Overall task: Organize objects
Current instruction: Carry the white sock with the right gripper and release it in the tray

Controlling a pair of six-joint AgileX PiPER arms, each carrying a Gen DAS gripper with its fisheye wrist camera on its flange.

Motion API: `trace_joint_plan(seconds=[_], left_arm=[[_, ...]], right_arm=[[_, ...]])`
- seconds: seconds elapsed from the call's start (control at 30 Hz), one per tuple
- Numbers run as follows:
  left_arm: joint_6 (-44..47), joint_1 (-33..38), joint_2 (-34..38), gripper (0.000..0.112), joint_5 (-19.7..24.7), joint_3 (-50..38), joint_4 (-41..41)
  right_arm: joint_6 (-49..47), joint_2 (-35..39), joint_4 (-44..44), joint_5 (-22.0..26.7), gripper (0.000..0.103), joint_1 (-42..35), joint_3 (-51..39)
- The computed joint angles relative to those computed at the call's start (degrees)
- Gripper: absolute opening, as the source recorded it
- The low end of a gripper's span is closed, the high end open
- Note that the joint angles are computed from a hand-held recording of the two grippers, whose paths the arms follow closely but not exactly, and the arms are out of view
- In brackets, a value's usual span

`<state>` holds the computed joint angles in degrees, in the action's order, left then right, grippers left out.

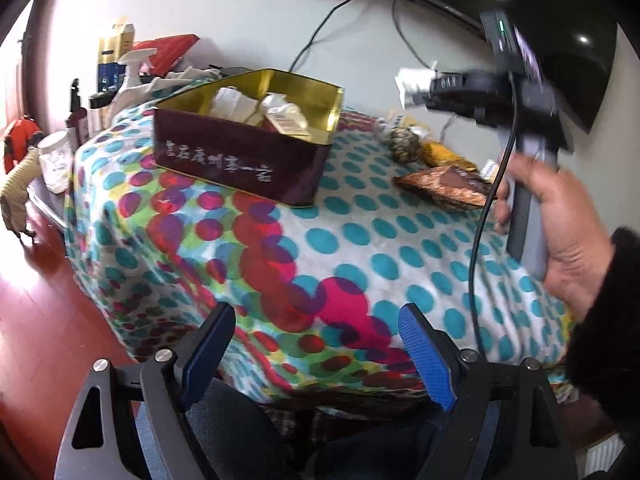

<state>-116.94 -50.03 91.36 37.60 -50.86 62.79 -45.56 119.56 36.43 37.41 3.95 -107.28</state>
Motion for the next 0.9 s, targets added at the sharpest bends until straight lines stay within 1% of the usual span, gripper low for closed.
trace_joint_plan(seconds=[0.07,0.13,0.27,0.37,0.47,0.63,0.9], left_arm=[[0.6,-0.1,0.1,0.086,1.2,-0.2,-0.9],[2.2,-0.4,0.9,0.086,3.5,-1.1,-2.0],[5.0,0.7,1.7,0.086,3.3,-1.5,-5.2],[4.7,0.5,1.7,0.086,4.2,-1.5,-4.6],[3.9,0.5,1.2,0.086,4.4,-1.1,-3.8],[5.3,1.5,1.5,0.086,3.7,-1.2,-5.1],[6.5,1.5,1.5,0.086,4.3,-1.5,-5.9]], right_arm=[[-0.4,0.0,-1.1,0.6,0.014,2.6,-1.0],[0.1,0.4,-2.3,1.1,0.014,4.9,-2.0],[3.1,2.5,-5.3,2.0,0.014,8.9,-4.9],[3.6,4.3,-8.0,2.1,0.014,11.3,-6.7],[3.9,6.3,-8.8,3.4,0.014,12.1,-9.3],[4.7,8.6,-9.2,5.0,0.014,12.3,-12.3],[5.3,10.0,-10.0,5.7,0.014,13.4,-14.5]])
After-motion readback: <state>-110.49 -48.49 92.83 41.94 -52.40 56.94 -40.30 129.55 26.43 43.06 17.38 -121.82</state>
